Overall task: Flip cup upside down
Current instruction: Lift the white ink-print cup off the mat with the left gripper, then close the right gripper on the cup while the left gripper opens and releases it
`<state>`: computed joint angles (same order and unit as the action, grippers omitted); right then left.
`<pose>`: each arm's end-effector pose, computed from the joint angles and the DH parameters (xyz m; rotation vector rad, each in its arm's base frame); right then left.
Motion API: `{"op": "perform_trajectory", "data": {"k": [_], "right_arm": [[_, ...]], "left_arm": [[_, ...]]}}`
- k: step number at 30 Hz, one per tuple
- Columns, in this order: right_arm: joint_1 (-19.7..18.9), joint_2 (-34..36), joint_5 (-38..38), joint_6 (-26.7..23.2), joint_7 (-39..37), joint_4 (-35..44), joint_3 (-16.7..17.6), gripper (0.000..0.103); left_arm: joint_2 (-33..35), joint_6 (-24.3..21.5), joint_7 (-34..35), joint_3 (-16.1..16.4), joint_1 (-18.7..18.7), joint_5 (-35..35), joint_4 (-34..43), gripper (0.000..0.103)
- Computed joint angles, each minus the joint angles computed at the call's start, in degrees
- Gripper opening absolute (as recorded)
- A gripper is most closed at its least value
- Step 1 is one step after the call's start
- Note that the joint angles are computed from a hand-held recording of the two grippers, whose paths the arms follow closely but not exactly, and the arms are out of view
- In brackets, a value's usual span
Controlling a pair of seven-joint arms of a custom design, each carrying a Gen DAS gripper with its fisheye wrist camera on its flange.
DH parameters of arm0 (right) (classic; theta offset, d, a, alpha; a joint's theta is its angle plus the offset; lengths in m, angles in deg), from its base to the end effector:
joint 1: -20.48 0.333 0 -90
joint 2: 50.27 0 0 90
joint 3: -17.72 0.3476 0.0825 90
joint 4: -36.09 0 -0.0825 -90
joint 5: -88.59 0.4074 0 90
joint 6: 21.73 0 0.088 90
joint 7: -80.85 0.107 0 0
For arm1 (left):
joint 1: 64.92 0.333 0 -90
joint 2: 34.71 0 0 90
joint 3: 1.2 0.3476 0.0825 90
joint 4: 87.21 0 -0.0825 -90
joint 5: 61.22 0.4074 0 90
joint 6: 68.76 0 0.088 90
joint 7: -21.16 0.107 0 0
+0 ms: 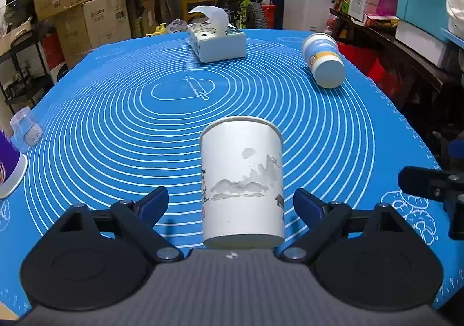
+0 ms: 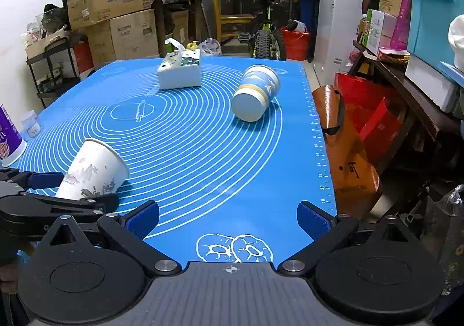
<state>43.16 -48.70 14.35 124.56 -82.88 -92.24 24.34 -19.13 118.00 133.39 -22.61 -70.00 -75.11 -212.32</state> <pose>0.4868 0.2882 0.3948 -1.4500 1.9866 -0.8830 0.5796 -0.2481 0.3787 -1.2549 2.2209 -0.9427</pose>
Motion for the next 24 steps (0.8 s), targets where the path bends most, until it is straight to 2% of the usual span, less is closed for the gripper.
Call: {"op": "perform_trajectory", "data": {"k": [3,7,12,15,19,21,24], "right_arm": [[0.1,0.1,0.1,0.0,-0.4,0.1,0.0,0.101],[0.2,0.0,0.0,-0.2,-0.4,0.1,0.0,0.101],[0.3,-0.1,1.3,-1.0,-3.5,0.4,0.2,0.101],[0.8,0.3,3.2,-3.7,-10.8,2.0,0.6,0.101],[2.8,2.3,3.3,-9.9,-25.4,6.4,1.5,0.101],[3.9,3.6,1.5,-11.9,-31.7,8.8,1.7,0.101],[5.4,6.5,0.7,-12.8,-44.3,12.7,1.6,0.101]], "left_arm": [[0.0,1.0,0.6,-2.2,2.1,0.6,-0.6,0.092],[0.0,1.1,0.5,-2.9,2.8,1.4,-0.7,0.092],[-0.4,0.8,0.6,-8.2,8.4,1.6,-1.0,0.092],[-0.9,1.7,0.7,-16.3,17.0,2.1,-2.1,0.092],[-0.9,5.2,-2.6,-30.1,32.6,6.6,-4.6,0.094],[-0.7,9.0,-4.6,-32.5,36.1,9.0,-5.8,0.096],[-1.6,13.7,-6.6,-29.7,34.8,9.6,-6.9,0.099]]}}
